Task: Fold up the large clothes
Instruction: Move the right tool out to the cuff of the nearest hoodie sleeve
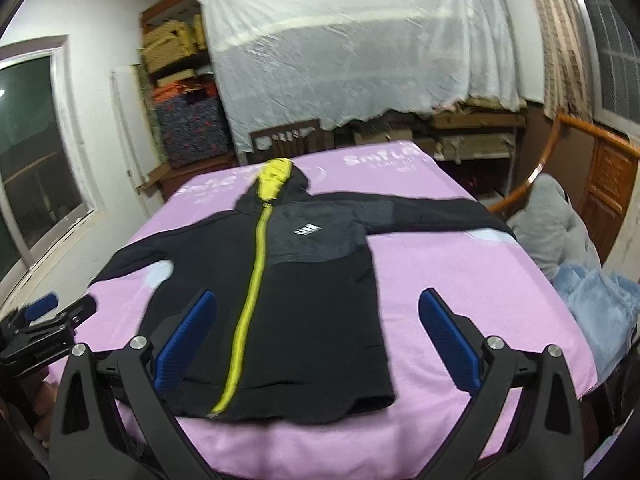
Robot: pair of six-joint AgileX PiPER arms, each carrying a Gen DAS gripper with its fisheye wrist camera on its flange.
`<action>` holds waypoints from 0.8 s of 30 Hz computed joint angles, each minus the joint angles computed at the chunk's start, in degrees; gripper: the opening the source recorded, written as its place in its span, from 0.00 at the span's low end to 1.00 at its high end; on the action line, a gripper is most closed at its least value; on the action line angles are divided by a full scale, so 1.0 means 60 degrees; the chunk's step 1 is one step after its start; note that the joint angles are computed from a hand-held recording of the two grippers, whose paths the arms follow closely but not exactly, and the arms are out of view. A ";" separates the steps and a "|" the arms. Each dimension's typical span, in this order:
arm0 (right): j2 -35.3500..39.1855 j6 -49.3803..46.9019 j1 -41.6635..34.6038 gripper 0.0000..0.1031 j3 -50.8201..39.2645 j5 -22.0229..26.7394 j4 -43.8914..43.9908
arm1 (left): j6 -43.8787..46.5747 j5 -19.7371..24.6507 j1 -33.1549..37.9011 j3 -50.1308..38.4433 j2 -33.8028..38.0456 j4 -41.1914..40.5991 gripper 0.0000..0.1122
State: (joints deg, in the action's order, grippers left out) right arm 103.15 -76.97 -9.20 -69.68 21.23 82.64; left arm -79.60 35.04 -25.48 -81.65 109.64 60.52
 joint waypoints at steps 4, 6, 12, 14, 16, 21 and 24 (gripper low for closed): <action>0.1482 0.0439 -0.0456 0.96 -0.1631 0.0960 -0.0301 | 0.2374 -0.0013 0.0314 -0.1572 0.1257 -0.2063 0.89; 0.2342 0.1865 -0.0486 0.96 -0.2731 0.1755 -0.1530 | 0.3617 0.0304 0.0319 -0.2594 0.2022 -0.2906 0.89; 0.4805 0.5380 -0.0057 0.96 -0.6113 0.3394 -0.4963 | 0.6612 0.2328 0.0330 -0.6534 0.4710 -0.4752 0.89; 0.5499 0.6084 -0.0056 0.96 -0.7093 0.3888 -0.5560 | 0.7212 0.2844 0.0458 -0.7565 0.5367 -0.5233 0.89; 0.6163 0.7161 -0.0105 0.96 -0.8176 0.4763 -0.6513 | 0.7620 0.2886 0.0654 -0.7843 0.5497 -0.5721 0.89; 0.6439 0.7129 -0.0906 0.95 -0.8959 0.6038 -0.6038 | 0.8428 0.2019 0.1471 -0.6193 0.4364 -0.7281 0.89; 0.6121 0.6882 -0.1210 0.95 -0.8428 0.5747 -0.6033 | 0.8524 0.1533 0.1837 -0.4828 0.3599 -0.7485 0.89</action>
State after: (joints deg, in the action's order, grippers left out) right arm 139.88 -35.67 -16.46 -120.25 55.72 46.44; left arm -28.46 44.24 -14.46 -110.62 131.24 15.61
